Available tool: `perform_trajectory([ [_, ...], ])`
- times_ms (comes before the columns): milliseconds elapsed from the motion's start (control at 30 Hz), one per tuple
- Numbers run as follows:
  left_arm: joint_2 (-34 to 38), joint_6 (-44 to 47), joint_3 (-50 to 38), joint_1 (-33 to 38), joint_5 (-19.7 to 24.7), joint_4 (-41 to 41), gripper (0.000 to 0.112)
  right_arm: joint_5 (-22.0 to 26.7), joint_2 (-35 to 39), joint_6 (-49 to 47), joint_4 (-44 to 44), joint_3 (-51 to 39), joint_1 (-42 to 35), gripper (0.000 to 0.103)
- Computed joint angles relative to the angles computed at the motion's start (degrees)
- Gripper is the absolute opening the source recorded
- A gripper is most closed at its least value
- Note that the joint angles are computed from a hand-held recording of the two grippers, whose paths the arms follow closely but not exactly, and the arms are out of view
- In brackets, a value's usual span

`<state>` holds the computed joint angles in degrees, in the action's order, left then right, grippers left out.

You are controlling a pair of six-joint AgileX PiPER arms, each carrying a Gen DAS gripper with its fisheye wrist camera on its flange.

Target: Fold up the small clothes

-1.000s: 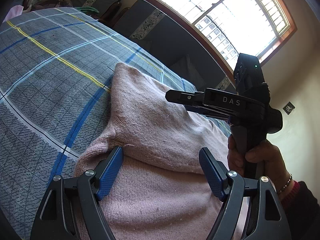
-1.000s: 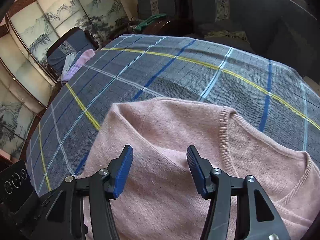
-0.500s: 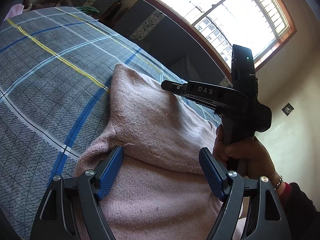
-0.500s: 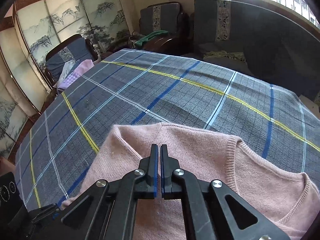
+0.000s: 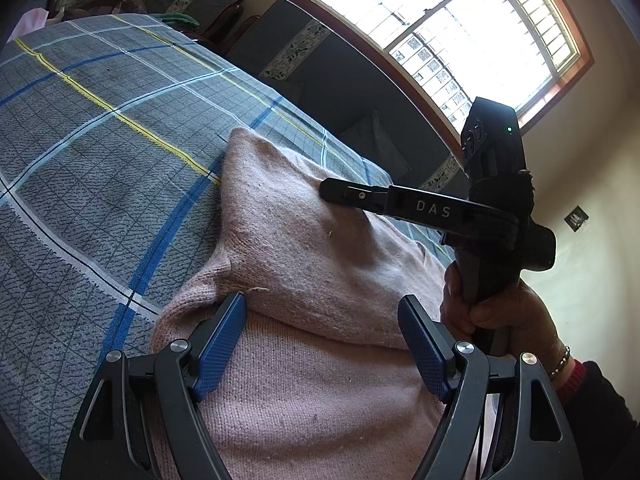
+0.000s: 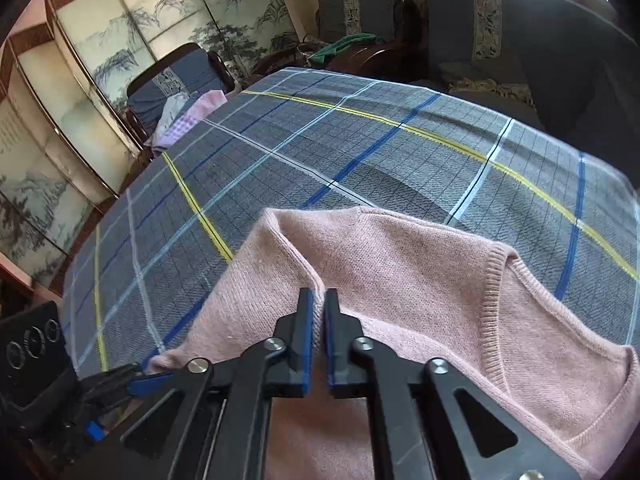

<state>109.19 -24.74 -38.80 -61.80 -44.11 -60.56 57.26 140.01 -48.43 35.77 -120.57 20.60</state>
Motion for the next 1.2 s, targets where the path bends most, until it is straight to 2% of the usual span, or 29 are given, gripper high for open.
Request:
perform_trajectory([
  [67,0.0,0.0,0.0,0.0,0.0,0.0,0.078,-4.3,-1.6,-0.9,-1.4,3.9,1.2,0.006],
  [167,0.0,0.0,0.0,0.0,0.0,-0.1,0.078,-13.4,-4.6,-1.2,-1.7,9.7,2.5,0.005],
  [233,0.0,0.0,0.0,0.0,0.0,-0.1,0.078,-16.6,-4.8,-1.0,-0.9,10.3,2.7,0.005],
  [333,0.1,-0.2,0.0,0.2,0.1,0.3,0.078,-17.0,-2.4,0.9,-2.8,8.6,3.2,0.005],
  [467,0.1,-0.2,0.1,0.2,0.1,0.3,0.078,-10.2,-1.6,0.3,5.0,7.1,-0.5,0.010],
  [567,0.1,-0.2,0.0,0.2,0.1,0.3,0.078,-9.3,-6.9,-6.6,18.2,14.5,-6.6,0.011],
  [633,0.1,-0.1,0.0,0.2,0.1,0.2,0.078,-7.4,-10.5,-10.3,22.5,19.7,-11.1,0.011],
  [667,0.1,-0.1,0.0,0.2,0.1,0.2,0.078,-8.4,-12.8,-12.9,23.1,23.4,-12.8,0.011],
  [767,0.0,0.0,0.0,0.1,0.1,0.1,0.079,-13.6,-17.3,-16.9,18.2,30.8,-17.1,0.011],
  [933,0.1,0.2,-0.1,0.4,0.3,0.4,0.080,-19.3,-16.3,-12.4,2.9,30.0,-21.3,0.013],
  [1067,0.2,0.7,-0.5,0.7,0.7,0.6,0.081,-13.6,-12.1,-12.6,-0.6,23.4,-24.0,0.016],
  [1133,0.2,0.9,-0.5,0.8,0.9,0.7,0.082,-13.6,-12.4,-15.7,0.0,24.3,-24.4,0.022],
  [1167,0.2,0.9,-0.5,0.8,0.9,0.7,0.082,-13.3,-12.6,-16.6,-0.1,24.6,-24.3,0.031],
  [1200,0.2,1.0,-0.6,0.9,1.0,0.7,0.082,-11.6,-12.2,-17.4,-0.1,23.9,-24.2,0.045],
])
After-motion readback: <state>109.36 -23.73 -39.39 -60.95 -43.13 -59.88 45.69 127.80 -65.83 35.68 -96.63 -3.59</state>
